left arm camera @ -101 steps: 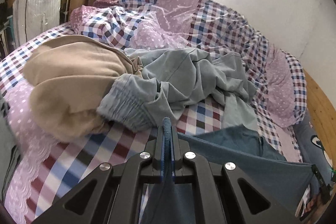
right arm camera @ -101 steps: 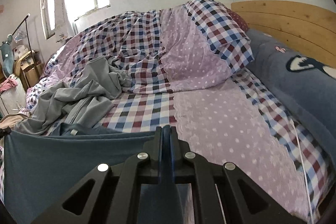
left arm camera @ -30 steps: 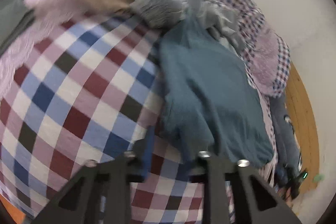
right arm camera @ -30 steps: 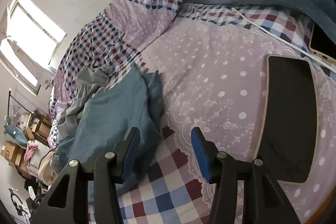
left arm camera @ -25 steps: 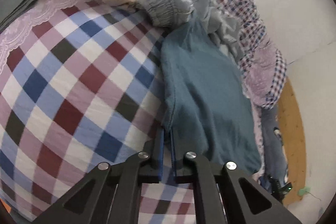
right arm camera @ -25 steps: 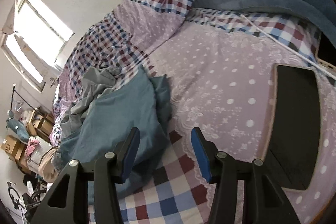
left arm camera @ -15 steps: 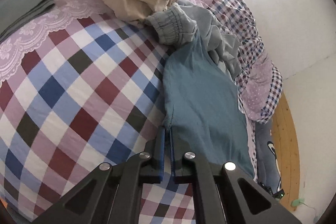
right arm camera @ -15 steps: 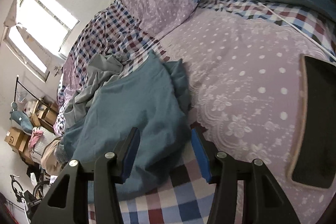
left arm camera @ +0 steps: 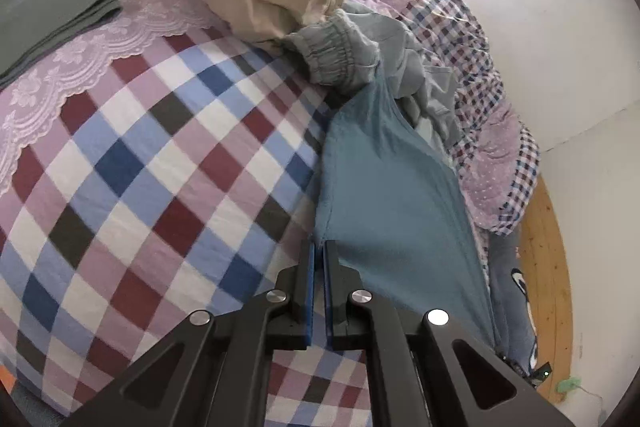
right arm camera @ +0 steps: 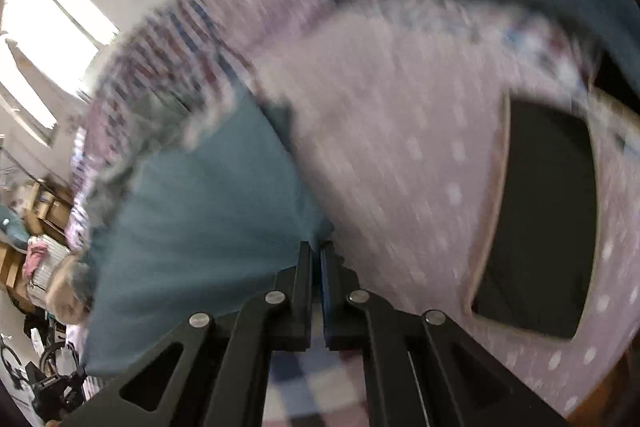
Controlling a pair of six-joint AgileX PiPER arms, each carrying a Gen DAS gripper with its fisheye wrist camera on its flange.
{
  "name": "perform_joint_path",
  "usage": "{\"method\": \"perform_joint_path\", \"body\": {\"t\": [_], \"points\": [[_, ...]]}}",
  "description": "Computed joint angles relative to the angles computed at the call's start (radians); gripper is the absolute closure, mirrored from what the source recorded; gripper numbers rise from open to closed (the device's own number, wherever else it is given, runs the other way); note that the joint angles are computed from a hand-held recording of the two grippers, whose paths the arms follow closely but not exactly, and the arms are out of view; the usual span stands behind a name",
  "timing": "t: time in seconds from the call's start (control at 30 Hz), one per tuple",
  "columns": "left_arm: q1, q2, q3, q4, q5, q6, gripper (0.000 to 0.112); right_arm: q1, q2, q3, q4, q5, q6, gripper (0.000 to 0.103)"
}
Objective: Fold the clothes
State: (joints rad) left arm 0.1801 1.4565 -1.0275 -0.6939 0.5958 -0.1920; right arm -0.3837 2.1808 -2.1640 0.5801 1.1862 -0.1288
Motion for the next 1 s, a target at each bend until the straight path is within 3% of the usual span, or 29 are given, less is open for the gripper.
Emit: {"method": "perform_joint_path", "body": {"t": [0.13, 0.33, 0.53, 0.6, 0.67, 0.73, 0.83, 1.0], "points": [[0.008, 0.017, 0.004, 0.022, 0.035, -0.035, 0.110, -0.010, -0.003, 0.013, -0.030, -0.020, 0.037, 0.094], [0.008, -0.004, 0.023, 0.026, 0.047, -0.028, 0.109, -0.032, -0.002, 0.027, -0.012, -0.045, 0.062, 0.093], [-0.005, -0.047, 0.019, 0.159, 0.041, -0.133, 0.109, -0.031, -0.003, 0.026, 0.002, -0.051, 0.045, 0.080], [0.015, -0.064, 0.034, 0.106, 0.028, -0.086, 0.108, -0.038, -0.008, 0.039, 0.037, -0.060, 0.035, 0.076], [0.033, -0.054, 0.040, 0.032, 0.035, -0.020, 0.091, -0.045, -0.016, 0.056, 0.070, -0.069, 0.023, 0.069], [0.043, -0.028, 0.041, -0.055, 0.054, 0.052, 0.083, -0.051, -0.027, 0.075, 0.093, -0.078, 0.007, 0.063], [0.043, 0.015, 0.024, -0.138, 0.080, 0.120, 0.083, -0.059, -0.033, 0.088, 0.127, -0.082, -0.005, 0.062], [0.011, 0.051, -0.004, -0.117, 0.061, 0.079, 0.083, -0.079, -0.069, 0.141, 0.193, -0.120, -0.053, 0.061]]}}
